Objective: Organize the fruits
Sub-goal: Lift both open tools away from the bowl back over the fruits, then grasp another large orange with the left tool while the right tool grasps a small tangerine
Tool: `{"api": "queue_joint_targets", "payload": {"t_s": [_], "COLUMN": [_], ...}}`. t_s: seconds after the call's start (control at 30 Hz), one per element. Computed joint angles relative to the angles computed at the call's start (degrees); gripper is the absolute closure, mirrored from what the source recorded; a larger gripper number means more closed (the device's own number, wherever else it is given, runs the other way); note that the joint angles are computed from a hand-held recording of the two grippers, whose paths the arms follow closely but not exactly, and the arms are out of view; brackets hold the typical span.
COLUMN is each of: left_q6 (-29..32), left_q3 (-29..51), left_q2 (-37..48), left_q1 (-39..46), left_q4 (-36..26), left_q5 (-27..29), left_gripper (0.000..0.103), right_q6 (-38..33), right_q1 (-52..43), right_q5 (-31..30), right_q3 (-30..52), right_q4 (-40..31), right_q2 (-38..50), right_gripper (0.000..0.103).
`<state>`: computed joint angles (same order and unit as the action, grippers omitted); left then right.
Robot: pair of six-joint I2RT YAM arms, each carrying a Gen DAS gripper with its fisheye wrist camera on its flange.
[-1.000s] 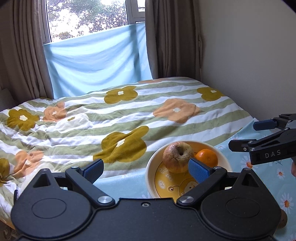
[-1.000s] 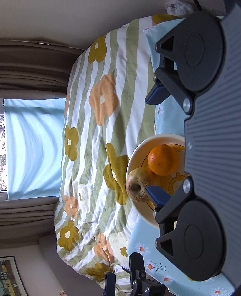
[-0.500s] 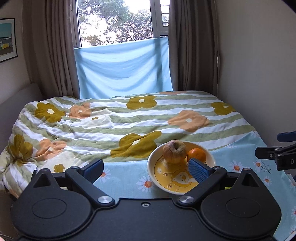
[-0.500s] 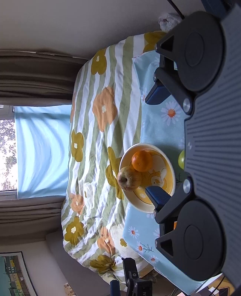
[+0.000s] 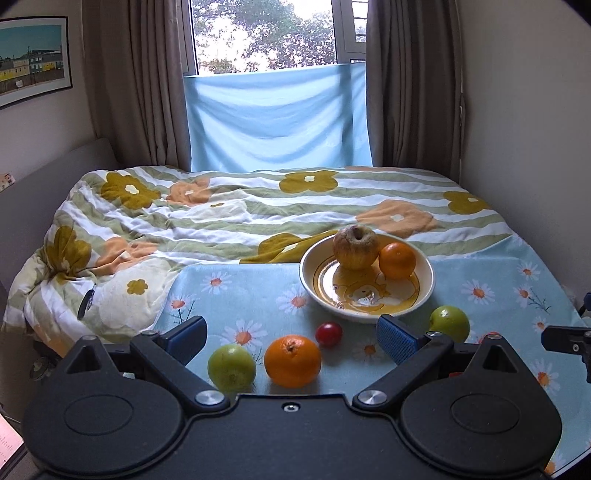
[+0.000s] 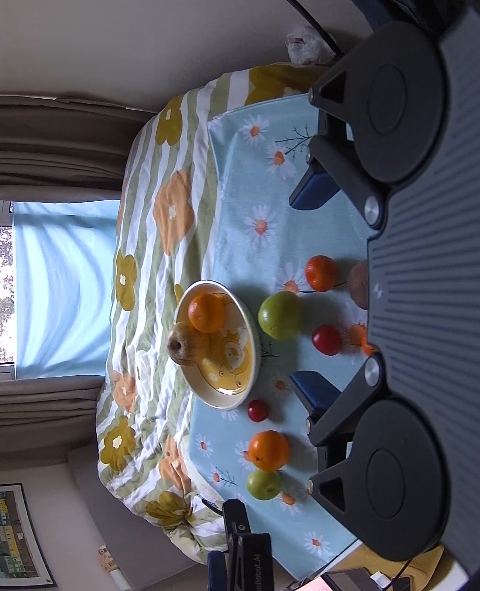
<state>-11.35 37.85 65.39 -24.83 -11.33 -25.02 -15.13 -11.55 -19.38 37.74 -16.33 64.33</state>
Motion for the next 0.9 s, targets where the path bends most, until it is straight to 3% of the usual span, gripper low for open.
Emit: {"api": "queue_joint_targets", "payload": {"t_s": [0.17, 0.47, 0.53, 0.67, 0.77, 0.9], "left_q6": [2.2, 9.3, 10.6, 13.8, 14.9, 16.7], "left_q3": [-4.3, -7.4, -6.9, -5.8, -4.6, -2.7], "left_q2": [4.6, 14.7, 16.9, 20.2, 22.5, 25.8], "left_q1": [1.7, 5.0, 6.0, 7.3, 8.1, 8.9], "left_q4": [7.9, 21.3, 22.9, 25.6, 26.2, 26.0], "left_q5": [0.2, 4.0, 5.5, 7.4, 8.8, 10.4], "left_gripper": [0.003, 0.005, 0.012, 0.012, 0.016, 0.022], "right_q6": [1.1, 9.2, 10.9, 13.6, 15.4, 16.8], "right_q1": [1.6, 7.9, 9.1, 11.4, 13.0, 15.0], "right_q5": [2.1, 8.6, 9.7, 12.1, 12.9, 13.9], "right_q3": [-7.7, -18.6, -19.9, -21.1, -21.5, -21.8], "right_q4": [5.0, 16.3, 18.5, 20.9, 21.4, 22.1], "right_q2": [-0.9, -1.9, -1.3, 0.5, 1.6, 2.7], "right_gripper": [0.0, 0.0, 0.0, 0.003, 0.015, 0.019]}}
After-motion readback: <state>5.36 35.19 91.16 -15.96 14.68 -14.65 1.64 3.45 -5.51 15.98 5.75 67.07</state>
